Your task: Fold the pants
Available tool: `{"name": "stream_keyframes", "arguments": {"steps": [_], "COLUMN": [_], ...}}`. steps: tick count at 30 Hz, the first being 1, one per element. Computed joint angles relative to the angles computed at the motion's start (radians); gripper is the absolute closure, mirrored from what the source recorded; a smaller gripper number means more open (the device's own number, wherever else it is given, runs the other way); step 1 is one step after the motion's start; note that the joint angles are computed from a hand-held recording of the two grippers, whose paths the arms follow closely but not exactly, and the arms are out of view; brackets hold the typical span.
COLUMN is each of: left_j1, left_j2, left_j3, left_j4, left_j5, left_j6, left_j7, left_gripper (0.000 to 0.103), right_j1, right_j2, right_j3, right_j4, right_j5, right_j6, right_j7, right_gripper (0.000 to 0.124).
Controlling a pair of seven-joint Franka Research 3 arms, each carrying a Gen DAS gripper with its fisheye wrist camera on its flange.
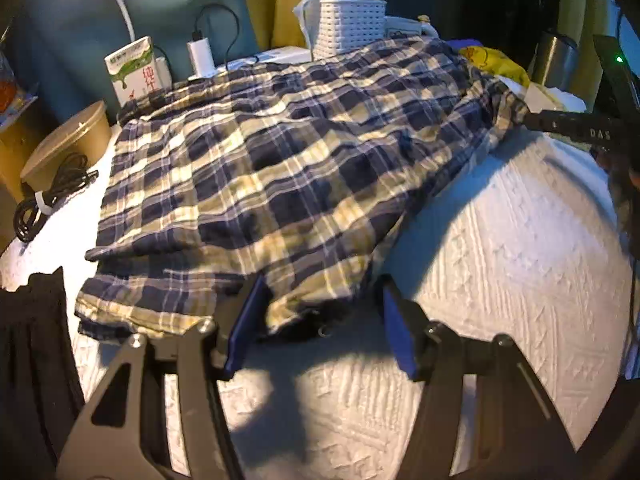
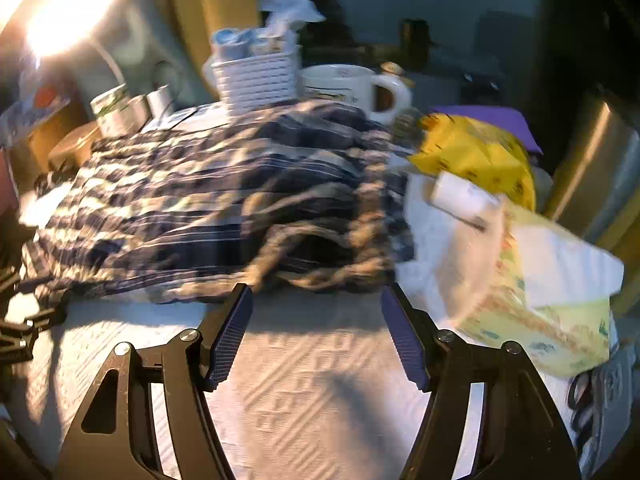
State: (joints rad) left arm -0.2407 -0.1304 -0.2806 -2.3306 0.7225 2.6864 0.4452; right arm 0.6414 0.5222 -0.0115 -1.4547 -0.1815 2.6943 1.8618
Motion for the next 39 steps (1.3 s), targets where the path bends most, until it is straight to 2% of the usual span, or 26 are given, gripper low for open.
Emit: {"name": "stream_keyframes", "arguments": {"steps": [4,6,7,8,9,11,12,13,14,18,20,28,33,36,38,39], "left_j1": [0.004,0.004,0.004,0.004,0.002,0.000,-0.001,-0.001,-0.001,-0.002,-0.002,-0.018,-0.056,-0.017,0.032,0.057], "left_j2": [0.007,0.005,0.006,0.005,0.001,-0.012,-0.022,-0.029,-0.039,-0.076,-0.100,-0.188,-0.274,-0.384,-0.444,-0.461], "left_j3": [0.000,-0.001,-0.003,-0.003,-0.003,-0.002,-0.003,-0.007,-0.009,-0.017,-0.023,-0.046,-0.036,-0.063,-0.079,-0.079], "left_j4": [0.000,0.001,0.005,0.006,0.004,-0.009,-0.018,-0.023,-0.030,-0.060,-0.075,-0.163,-0.239,-0.303,-0.333,-0.336], "left_j5": [0.025,0.036,0.041,0.043,0.038,0.026,0.019,0.018,0.015,-0.005,-0.016,-0.100,-0.207,-0.213,-0.189,-0.179], "left_j6": [0.019,0.020,0.010,0.005,-0.001,0.002,0.005,0.005,0.005,0.011,0.008,0.049,0.081,0.057,0.032,0.003], "left_j7": [-0.017,-0.017,-0.018,-0.021,-0.022,-0.031,-0.040,-0.052,-0.062,-0.087,-0.099,-0.127,-0.115,-0.182,-0.223,-0.232], "left_gripper": [0.046,0.064,0.068,0.077,0.082,0.085,0.086,0.086,0.086,0.086,0.086,0.086,0.085,0.083,0.079,0.073], "right_j1": [-0.062,-0.079,-0.082,-0.072,-0.062,-0.045,-0.052,-0.068,-0.080,-0.052,-0.045,-0.007,0.016,0.000,-0.016,-0.011], "right_j2": [0.029,0.071,0.090,0.120,0.145,0.177,0.187,0.200,0.210,0.169,0.117,-0.098,-0.182,-0.210,-0.227,-0.236], "right_j3": [0.049,0.065,0.069,0.056,0.043,0.025,0.038,0.066,0.088,0.055,0.047,0.002,-0.032,-0.018,-0.004,-0.013], "right_j4": [0.027,0.082,0.109,0.151,0.186,0.235,0.251,0.268,0.283,0.218,0.141,-0.175,-0.314,-0.359,-0.382,-0.391], "right_j5": [0.105,0.148,0.164,0.167,0.168,0.161,0.173,0.194,0.216,0.208,0.204,0.129,0.020,-0.016,-0.026,-0.051], "right_j6": [0.015,0.003,-0.008,-0.030,-0.049,-0.061,-0.061,-0.065,-0.075,-0.012,0.028,0.146,0.158,0.155,0.172,0.182], "right_j7": [-0.038,-0.065,-0.075,-0.066,-0.052,-0.032,-0.046,-0.088,-0.126,-0.138,-0.139,-0.088,0.013,0.043,0.048,0.068], "right_gripper": [0.054,0.054,0.054,0.054,0.054,0.056,0.073,0.099,0.099,0.105,0.109,0.111,0.110,0.105,0.094,0.084]}}
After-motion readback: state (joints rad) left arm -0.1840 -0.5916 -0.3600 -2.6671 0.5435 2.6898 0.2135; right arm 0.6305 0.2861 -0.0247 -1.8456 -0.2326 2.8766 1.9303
